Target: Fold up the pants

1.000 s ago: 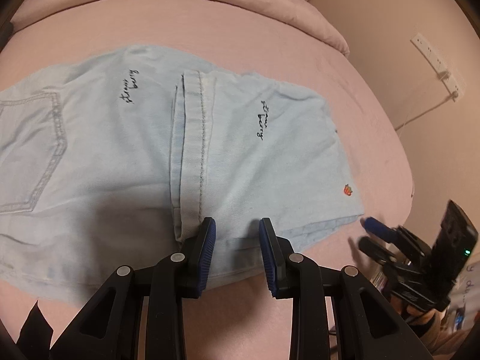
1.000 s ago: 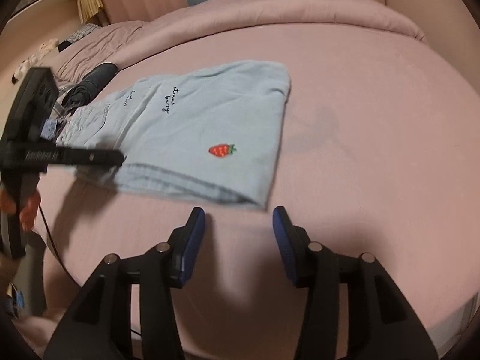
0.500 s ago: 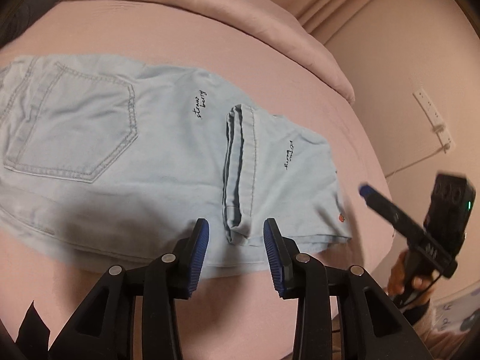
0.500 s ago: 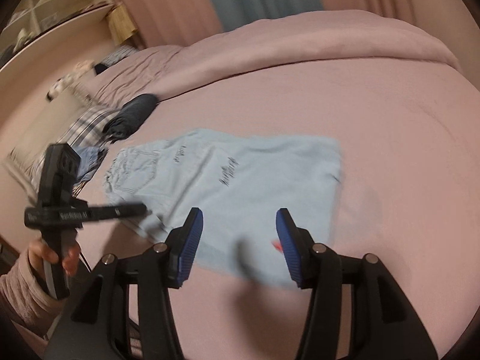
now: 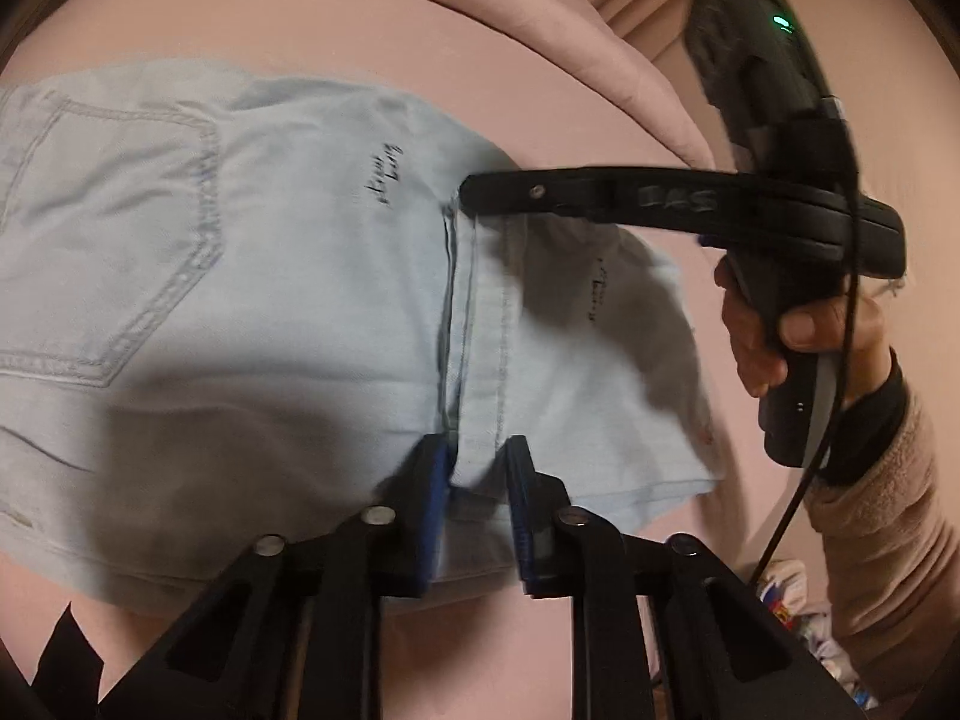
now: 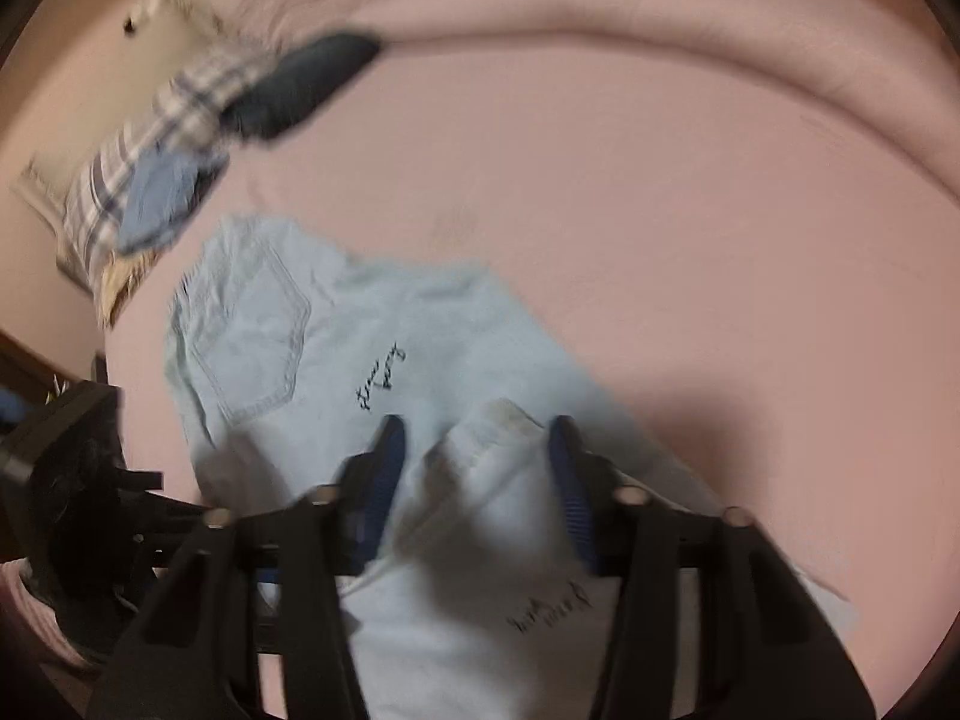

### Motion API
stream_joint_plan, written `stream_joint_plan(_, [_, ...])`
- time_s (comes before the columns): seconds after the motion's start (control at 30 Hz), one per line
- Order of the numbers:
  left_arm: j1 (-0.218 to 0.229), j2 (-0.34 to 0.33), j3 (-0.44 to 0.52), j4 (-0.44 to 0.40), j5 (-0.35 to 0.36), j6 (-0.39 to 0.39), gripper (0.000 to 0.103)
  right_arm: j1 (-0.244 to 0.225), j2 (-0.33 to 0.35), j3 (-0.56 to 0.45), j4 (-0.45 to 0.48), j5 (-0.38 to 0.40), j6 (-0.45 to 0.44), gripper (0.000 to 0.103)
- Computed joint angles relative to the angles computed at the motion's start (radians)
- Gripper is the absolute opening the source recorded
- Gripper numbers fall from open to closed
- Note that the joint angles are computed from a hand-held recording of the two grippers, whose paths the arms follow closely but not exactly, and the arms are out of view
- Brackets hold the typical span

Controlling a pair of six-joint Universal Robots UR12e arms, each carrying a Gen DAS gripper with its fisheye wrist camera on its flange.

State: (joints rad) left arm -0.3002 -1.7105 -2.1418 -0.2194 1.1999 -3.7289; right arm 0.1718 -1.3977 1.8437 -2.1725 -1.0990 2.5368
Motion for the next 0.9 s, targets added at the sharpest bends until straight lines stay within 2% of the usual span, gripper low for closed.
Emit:
stream_joint_plan(0.1, [0.002, 0.010, -0.019, 0.025, -0.002, -0.031, 0.019, 0.038, 0.021, -0.011, 0.006, -0.054, -0.032, 0.004])
stream_joint_plan(0.2, [-0.016, 0.027, -0.012, -0.014, 0.045, -0.042, 0.019, 0.056, 0.037, -0.021, 0.009, -0.051, -0.011, 0.001])
stream_joint_plan(0.23, [-0.020, 0.035, -0.010, -0.032, 0.058, -0.039, 0.020, 0.063, 0.038, -0.013, -0.031, -0.067, 0.007, 0.002])
stream_joint_plan(0.27, [-0.028, 0.045, -0.005, -0.049, 0.079, -0.033, 0.020, 0.065, 0.033, 0.004, -0.095, -0.070, 0.026, 0.007])
stream_joint_plan(0.3, [-0.037, 0.060, -0.004, -0.062, 0.114, -0.018, 0.020, 0.059, 0.029, 0.010, -0.129, -0.053, 0.041, 0.008])
stream_joint_plan(0.37, [-0.053, 0.084, -0.003, -0.064, 0.188, 0.003, 0.029, 0.022, 0.000, 0.039, -0.192, 0.052, 0.094, 0.009])
stream_joint_plan(0.4, [-0.053, 0.089, -0.006, -0.033, 0.192, 0.004, 0.034, 0.001, -0.020, 0.059, -0.232, 0.100, 0.114, 0.017])
stream_joint_plan(0.47, [-0.044, 0.081, -0.005, 0.043, 0.142, 0.006, 0.036, -0.034, -0.068, 0.104, -0.309, 0.135, 0.126, 0.028])
stream_joint_plan(0.5, [-0.042, 0.068, 0.005, 0.064, 0.111, 0.012, 0.036, -0.045, -0.084, 0.115, -0.312, 0.136, 0.113, 0.026])
stream_joint_plan(0.57, [-0.038, 0.036, 0.025, 0.100, 0.040, 0.027, 0.036, -0.050, -0.105, 0.122, -0.275, 0.086, 0.069, 0.024])
stream_joint_plan(0.6, [-0.039, 0.008, 0.042, 0.109, 0.004, 0.029, 0.036, -0.049, -0.109, 0.121, -0.243, 0.048, 0.038, 0.019])
stream_joint_plan(0.67, [-0.041, -0.020, 0.058, 0.092, -0.015, 0.010, 0.036, -0.032, -0.107, 0.114, -0.184, -0.024, -0.042, 0.007])
stream_joint_plan(0.73, [-0.048, -0.031, 0.064, 0.023, 0.055, -0.016, 0.036, -0.012, -0.093, 0.103, -0.131, -0.057, -0.097, 0.008])
stream_joint_plan(0.77, [-0.041, -0.033, 0.052, 0.018, 0.052, -0.036, 0.031, -0.009, -0.083, 0.094, -0.106, -0.057, -0.119, 0.008])
stream_joint_plan(0.83, [-0.017, -0.029, 0.020, 0.066, 0.004, -0.077, 0.021, 0.019, -0.052, 0.078, -0.087, -0.081, -0.140, 0.008])
stream_joint_plan(0.9, [-0.001, -0.011, -0.006, 0.078, -0.020, -0.099, 0.018, 0.049, -0.019, 0.060, -0.083, -0.125, -0.138, 0.007])
